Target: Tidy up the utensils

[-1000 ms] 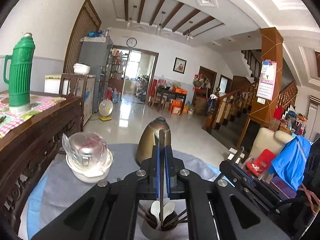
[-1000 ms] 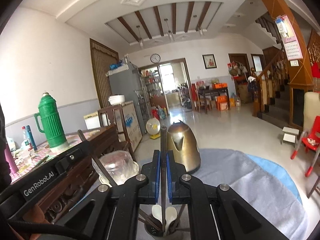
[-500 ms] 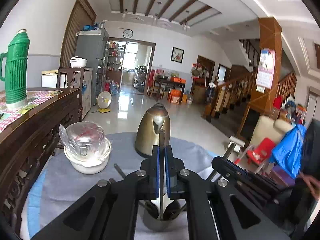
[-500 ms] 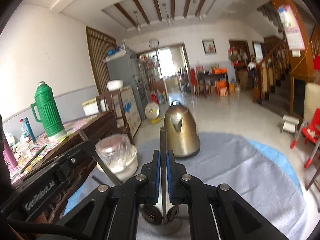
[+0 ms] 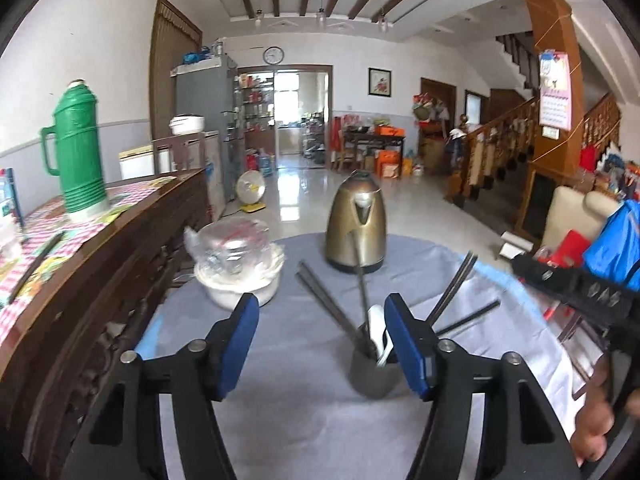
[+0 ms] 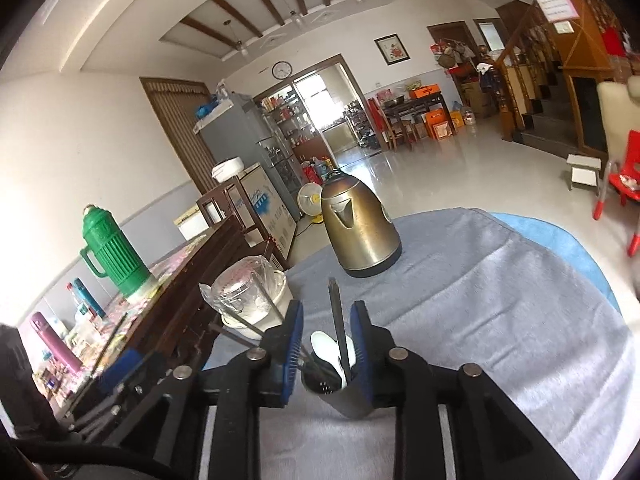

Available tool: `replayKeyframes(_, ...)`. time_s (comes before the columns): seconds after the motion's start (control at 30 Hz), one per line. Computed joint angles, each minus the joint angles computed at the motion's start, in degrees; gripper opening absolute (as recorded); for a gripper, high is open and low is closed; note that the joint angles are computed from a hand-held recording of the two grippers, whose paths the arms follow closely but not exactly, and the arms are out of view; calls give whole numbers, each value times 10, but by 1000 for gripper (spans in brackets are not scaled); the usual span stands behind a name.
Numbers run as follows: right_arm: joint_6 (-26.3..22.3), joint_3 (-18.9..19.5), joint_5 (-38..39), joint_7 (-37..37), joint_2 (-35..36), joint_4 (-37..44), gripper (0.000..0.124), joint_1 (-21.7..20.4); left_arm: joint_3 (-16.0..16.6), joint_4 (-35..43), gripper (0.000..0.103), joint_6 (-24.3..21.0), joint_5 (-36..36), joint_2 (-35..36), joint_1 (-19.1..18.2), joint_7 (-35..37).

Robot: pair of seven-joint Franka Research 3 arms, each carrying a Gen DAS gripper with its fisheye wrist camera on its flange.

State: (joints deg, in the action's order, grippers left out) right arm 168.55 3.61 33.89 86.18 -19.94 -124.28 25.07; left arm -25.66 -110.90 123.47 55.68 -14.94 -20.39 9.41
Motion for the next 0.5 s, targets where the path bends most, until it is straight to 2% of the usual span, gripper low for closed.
replayKeyframes(0.1, 4, -2, 11, 6, -37, -36, 63, 2, -21, 8, 74, -65, -9, -4, -10, 2)
replayKeyframes(0.17, 10, 6, 4, 16, -61, -59, 63, -4, -40, 20, 76, -123, -3, 1, -19, 1)
replayKeyframes(0.23, -6, 30, -29, 50, -93, -84, 63, -34, -52, 32, 79, -168, 4, 6, -31, 3)
replayKeyframes(0.3, -13, 20, -30, 54, -115, -101, 63, -23, -64, 40, 82, -211, 15, 8, -46, -5)
replayKeyframes(0.5, -54, 34, -72, 83, -190, -148, 63, -40, -84, 55, 87, -291, 30, 5, -83, -28)
